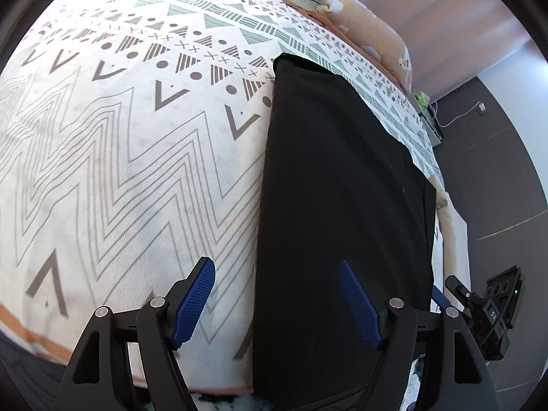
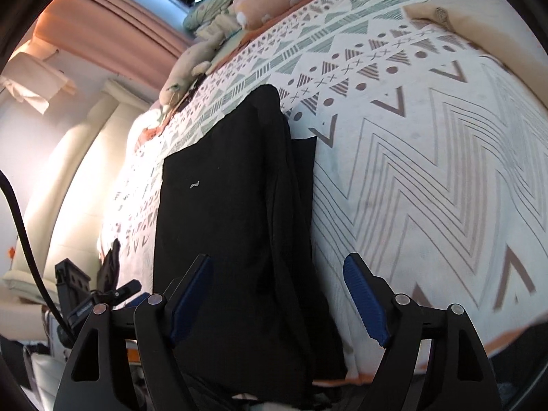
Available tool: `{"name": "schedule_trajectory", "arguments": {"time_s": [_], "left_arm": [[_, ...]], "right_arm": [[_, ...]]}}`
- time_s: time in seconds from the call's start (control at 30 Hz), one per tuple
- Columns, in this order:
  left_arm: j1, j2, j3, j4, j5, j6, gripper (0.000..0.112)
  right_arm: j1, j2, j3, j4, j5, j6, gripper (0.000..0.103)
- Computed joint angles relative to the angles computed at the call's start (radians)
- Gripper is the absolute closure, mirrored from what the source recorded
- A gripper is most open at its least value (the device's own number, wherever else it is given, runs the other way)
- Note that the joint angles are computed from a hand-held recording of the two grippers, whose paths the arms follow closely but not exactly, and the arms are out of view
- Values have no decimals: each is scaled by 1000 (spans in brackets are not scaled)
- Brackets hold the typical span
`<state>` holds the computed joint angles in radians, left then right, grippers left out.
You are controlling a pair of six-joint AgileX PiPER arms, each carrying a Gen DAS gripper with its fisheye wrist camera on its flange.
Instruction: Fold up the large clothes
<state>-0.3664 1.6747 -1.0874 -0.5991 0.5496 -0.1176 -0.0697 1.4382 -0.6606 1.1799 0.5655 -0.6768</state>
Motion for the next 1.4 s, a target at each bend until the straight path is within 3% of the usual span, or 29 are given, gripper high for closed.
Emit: {"name": "schedule_trajectory", "arguments": {"time_s": [0.43, 0.77, 1.0, 1.27, 1.3, 1.33, 1.4], "left_arm": [[41, 210, -213, -62, 52, 49, 37], [73, 331, -382, -117, 135, 118, 54], [70, 417, -546, -18, 199, 20, 55], [-46, 440, -702, 331, 285, -188, 55], [-52, 442, -710, 347, 291, -194, 55], [-52, 444, -716, 350, 298, -194, 55], [-35, 462, -740, 315, 314, -174, 55]], "right_arm": [[-81, 346, -273, 12, 184, -55, 25], [-85, 509, -433, 86, 269, -106, 26], [-75, 544, -517, 19, 307, -30, 26], [13, 558, -631, -159, 252, 168, 26], [17, 553, -627, -163, 237, 171, 32], [20, 550, -622, -161, 223, 166, 50], [4, 545, -596, -114, 219, 127, 69]]}}
